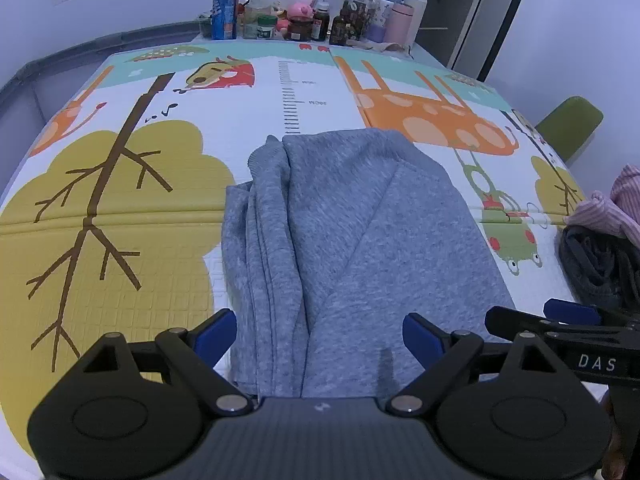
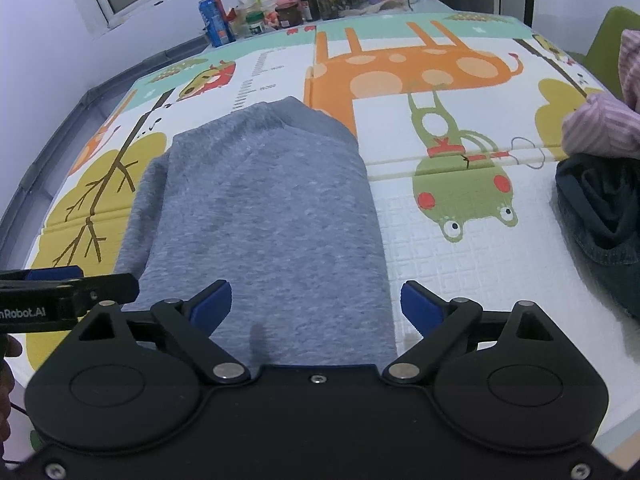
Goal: Fold clothes
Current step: 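Move both open grippers back to the folded strip's end, then lower both grippers onto the strip end and close them on it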
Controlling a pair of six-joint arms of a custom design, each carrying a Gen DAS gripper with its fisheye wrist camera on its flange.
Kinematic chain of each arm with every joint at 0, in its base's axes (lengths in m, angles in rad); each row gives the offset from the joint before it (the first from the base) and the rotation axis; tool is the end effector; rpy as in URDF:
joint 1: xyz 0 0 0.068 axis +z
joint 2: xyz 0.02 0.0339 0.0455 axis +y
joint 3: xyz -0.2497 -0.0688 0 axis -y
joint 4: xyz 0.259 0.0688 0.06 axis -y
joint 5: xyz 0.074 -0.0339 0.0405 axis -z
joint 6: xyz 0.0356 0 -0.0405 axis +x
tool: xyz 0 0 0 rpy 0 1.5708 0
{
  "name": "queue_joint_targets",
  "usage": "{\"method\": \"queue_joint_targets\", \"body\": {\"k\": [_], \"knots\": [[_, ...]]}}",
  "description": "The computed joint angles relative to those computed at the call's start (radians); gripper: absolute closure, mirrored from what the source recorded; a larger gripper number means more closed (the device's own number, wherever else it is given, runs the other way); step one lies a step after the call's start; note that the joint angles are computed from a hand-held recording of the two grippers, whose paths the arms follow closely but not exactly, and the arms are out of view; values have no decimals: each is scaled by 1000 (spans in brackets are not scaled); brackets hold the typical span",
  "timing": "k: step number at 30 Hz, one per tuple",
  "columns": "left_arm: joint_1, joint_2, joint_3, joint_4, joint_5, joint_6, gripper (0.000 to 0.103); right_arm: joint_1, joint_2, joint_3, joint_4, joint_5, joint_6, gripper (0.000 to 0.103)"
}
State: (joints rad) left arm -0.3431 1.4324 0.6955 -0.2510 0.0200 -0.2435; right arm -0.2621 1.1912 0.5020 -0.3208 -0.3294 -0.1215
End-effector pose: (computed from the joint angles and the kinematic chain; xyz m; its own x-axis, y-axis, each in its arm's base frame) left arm 0.2616 -0.0942 0.1397 -0.8466 0.0465 -0.5302 0.1469 0.9779 -0.1489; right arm 0.2182 -0.0466 0.1358 -0.8215 0.1016 -0.5611 -0.0207 0.9780 0.2074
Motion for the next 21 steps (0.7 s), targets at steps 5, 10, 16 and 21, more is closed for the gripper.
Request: {"method": "queue_joint_targets", "body": {"k": [5,10,16,21], "knots": [[17,25,16,2,25,26,11,33,-26,-16,10,26,30,12],[20,37,20,11,40,47,10,52,-46,-24,24,49,66,12],[25,53,28,15,58,68,10,54,-45,-24,32,67,99,12],[29,62,33,21,68,67,10,53,-33,-19,28,79,110,12]]}}
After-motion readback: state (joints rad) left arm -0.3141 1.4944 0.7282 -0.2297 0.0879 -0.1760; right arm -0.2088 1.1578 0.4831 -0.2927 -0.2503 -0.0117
